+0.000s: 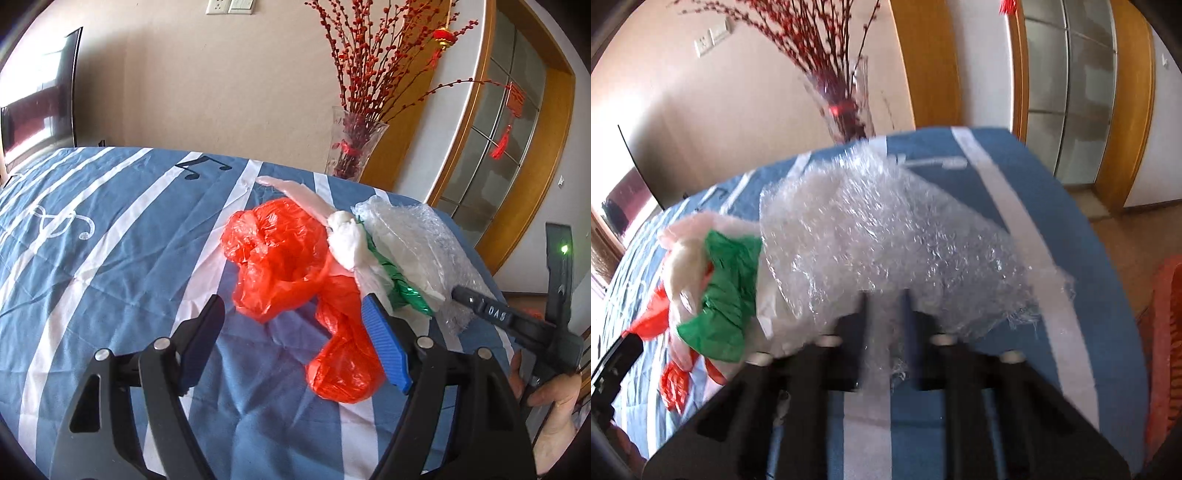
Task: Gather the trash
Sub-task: 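Return to the table and grasp the bubble wrap with the right tool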
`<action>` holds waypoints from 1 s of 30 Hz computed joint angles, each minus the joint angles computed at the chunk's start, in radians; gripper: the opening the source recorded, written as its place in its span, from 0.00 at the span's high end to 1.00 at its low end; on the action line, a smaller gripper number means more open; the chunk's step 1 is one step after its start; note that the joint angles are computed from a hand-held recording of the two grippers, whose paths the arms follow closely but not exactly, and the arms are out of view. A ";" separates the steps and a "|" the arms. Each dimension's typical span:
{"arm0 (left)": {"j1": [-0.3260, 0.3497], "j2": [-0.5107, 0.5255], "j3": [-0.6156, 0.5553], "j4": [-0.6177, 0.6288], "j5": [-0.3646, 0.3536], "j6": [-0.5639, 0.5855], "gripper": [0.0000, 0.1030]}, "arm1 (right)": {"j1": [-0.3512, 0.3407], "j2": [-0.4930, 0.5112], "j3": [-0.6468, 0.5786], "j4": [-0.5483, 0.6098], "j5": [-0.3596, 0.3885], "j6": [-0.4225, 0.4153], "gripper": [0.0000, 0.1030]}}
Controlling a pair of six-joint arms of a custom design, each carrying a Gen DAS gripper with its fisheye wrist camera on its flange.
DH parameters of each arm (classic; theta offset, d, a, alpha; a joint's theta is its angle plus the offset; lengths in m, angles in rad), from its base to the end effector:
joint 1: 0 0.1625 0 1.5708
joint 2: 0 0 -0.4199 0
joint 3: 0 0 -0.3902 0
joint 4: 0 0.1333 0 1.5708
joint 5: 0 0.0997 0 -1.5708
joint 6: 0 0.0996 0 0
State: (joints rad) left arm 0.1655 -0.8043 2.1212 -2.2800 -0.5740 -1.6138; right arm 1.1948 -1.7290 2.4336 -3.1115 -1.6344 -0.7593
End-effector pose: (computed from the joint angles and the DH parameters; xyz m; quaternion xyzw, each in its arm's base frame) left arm -0.3985 -0.2865 -0.0140 0.0550 0.8484 -0.4392 0.2902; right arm -0.0184 -0.3924 0.3318 0.1613 -0.8992 0.3265 0.2427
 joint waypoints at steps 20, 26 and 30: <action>0.001 0.008 0.019 -0.060 -0.019 0.012 0.27 | 0.001 0.061 -0.048 -0.093 -0.046 0.004 0.31; 0.009 0.010 0.023 -0.078 -0.025 0.022 0.27 | -0.007 0.075 -0.062 -0.044 -0.079 -0.008 0.57; 0.013 0.013 0.024 -0.096 -0.031 0.032 0.27 | -0.012 0.055 -0.056 -0.013 -0.065 -0.026 0.82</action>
